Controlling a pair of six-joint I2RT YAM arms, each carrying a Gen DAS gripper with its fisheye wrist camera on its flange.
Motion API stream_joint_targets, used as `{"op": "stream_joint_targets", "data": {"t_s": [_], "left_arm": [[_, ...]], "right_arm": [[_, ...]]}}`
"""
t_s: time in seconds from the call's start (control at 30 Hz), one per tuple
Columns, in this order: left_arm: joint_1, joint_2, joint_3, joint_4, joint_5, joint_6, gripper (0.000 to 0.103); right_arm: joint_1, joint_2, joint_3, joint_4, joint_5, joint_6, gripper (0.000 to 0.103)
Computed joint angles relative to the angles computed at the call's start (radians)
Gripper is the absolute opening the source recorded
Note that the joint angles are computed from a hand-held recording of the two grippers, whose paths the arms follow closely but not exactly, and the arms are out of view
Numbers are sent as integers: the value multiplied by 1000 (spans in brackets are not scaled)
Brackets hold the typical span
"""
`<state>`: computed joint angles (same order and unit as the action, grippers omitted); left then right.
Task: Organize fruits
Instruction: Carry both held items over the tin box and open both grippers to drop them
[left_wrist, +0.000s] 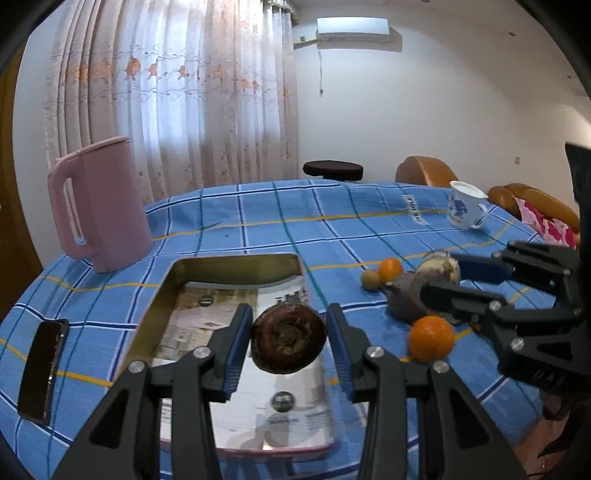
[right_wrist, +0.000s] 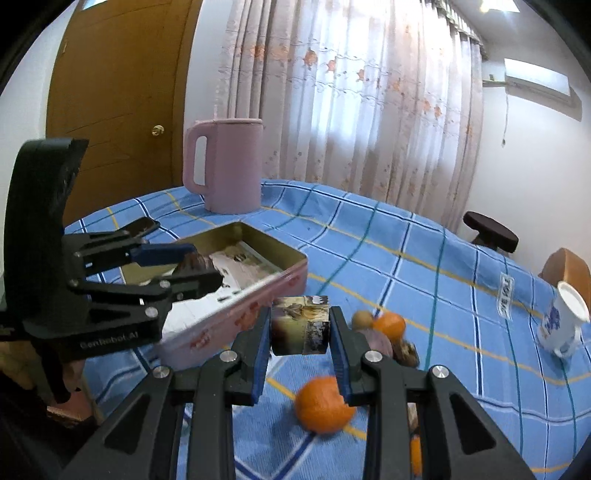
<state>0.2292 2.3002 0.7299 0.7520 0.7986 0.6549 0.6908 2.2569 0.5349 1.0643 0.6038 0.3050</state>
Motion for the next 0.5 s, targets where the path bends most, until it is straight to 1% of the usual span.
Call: {"op": "stream_joint_targets", "data": {"t_s": [0.1,0.2,0.27,0.5], "left_arm": [[7,6,49,-42,-17,-8,43],[15,22,123,-123,-28,-13,43],[17,39,166,-149,-45,-22,43],[28,94,281,-205,-88,-45,43]], "right_arm": [[-24,-25,41,-49,-41,-30,32],[-47,-34,114,-119,-82,-62,32],[-55,-28,160,-155,-101,-75,32],[-78,73,369,-276,-162,-93,32]]}}
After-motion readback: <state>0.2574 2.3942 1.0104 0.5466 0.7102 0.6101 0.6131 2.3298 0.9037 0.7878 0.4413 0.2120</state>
